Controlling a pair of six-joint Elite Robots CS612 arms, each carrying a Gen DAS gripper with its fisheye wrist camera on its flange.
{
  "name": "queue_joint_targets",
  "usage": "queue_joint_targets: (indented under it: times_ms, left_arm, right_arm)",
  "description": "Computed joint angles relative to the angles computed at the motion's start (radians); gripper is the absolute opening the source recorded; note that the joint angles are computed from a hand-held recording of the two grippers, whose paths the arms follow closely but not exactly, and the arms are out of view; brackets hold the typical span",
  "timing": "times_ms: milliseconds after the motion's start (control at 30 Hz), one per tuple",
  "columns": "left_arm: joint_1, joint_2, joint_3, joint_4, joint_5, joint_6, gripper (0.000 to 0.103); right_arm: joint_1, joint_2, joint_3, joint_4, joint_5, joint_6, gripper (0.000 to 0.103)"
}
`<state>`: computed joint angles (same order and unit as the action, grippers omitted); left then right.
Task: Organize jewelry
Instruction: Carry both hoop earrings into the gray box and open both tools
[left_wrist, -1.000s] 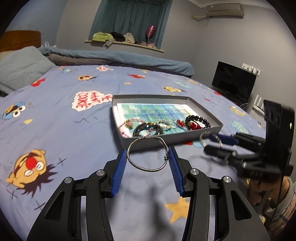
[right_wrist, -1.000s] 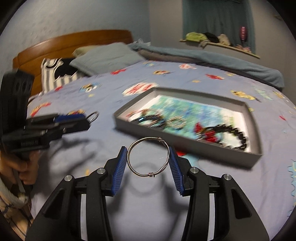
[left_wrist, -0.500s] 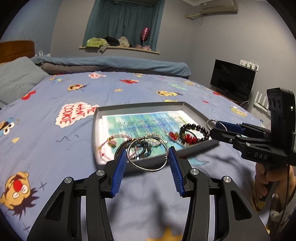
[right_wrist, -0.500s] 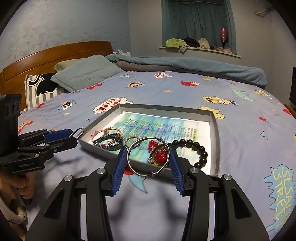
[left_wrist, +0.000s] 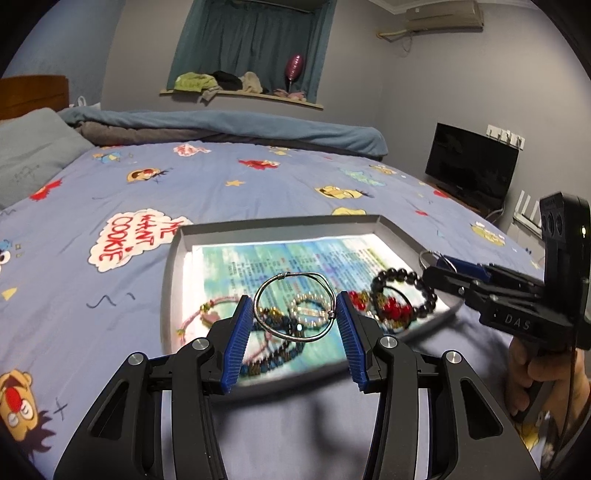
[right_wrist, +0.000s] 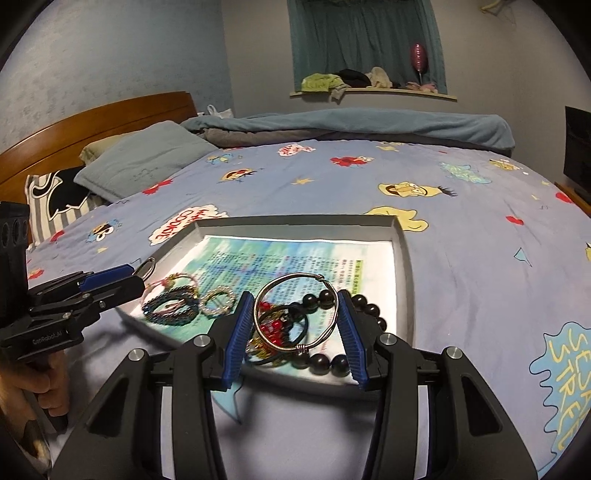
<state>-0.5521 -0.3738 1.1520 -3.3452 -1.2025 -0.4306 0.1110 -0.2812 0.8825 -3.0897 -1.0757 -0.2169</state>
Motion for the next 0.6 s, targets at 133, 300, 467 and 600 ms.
queue_joint_targets:
  times_ms: [133, 300, 467, 600]
  left_arm:
    - [0.009, 0.019, -0.046, 0.031, -0.005, -0.003, 0.048]
    - [0.018, 0.042, -0.099, 0.087, -0.030, -0.009, 0.048]
    - [0.027, 0.057, -0.135, 0.147, -0.047, -0.024, 0.048]
    - [0.033, 0.064, -0.159, 0.206, -0.065, -0.049, 0.048]
  right_arm:
    - [0.003, 0.023, -0.049, 0.034, -0.015, 0.006, 0.045]
    - [0.008, 0.054, -0.119, 0.095, -0.031, 0.004, 0.045]
    - [0.013, 0.084, -0.188, 0.171, -0.053, 0.001, 0.045]
    - [0.017, 0.098, -0.223, 0.230, -0.079, -0.008, 0.046]
